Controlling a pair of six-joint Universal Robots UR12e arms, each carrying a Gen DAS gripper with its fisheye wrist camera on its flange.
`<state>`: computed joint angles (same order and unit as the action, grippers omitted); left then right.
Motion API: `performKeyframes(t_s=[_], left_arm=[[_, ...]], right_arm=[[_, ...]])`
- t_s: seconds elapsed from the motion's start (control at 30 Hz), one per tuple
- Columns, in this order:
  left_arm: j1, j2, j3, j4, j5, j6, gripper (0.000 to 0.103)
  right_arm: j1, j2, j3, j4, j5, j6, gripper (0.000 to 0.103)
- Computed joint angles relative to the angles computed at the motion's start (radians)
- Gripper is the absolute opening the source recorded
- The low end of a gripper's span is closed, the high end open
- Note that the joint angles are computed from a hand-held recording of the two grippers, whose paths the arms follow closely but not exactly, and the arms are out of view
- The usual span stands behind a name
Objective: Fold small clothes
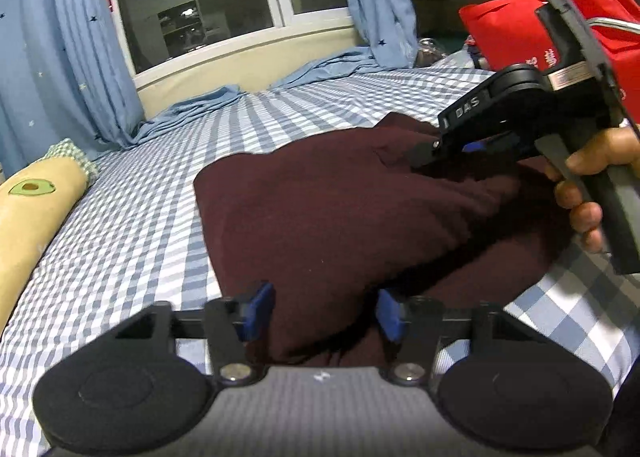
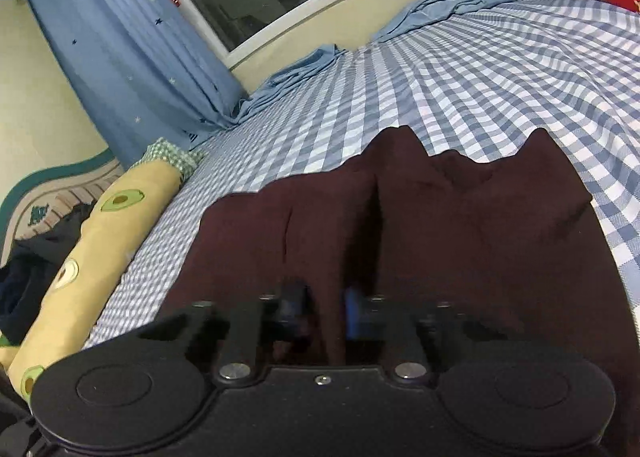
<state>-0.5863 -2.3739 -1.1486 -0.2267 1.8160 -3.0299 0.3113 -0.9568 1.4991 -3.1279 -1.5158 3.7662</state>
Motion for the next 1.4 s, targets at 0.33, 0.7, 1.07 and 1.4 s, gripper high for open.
performKeyframes(t_s=[0.33,0.7,1.07,1.4], left_arm=[[-0.015,-0.013,0.028,0.097,-0.038,0.086,0.024],[-0.036,-0.064,0.126,-0.006,-0.161,0.197,0.024],[0.007,-0.018,0.059,0.012,-0.315,0.040,0.058],[0.047,0.034,0.002,0.031,-0.219,-0.287,0.095]], right_arm=[[-0.004,-0.057,0.076,-0.167,-0.129,-0.127,0.006],[-0.036,-0.113,0.186,-0.156,-0.256,-0.117,0.006],[-0.013,-0.083,0.191,-0.163,-0.326,-0.170,0.027],[-0.004,-0.081,0.188,-0.156,-0.370,-0.180,0.052]])
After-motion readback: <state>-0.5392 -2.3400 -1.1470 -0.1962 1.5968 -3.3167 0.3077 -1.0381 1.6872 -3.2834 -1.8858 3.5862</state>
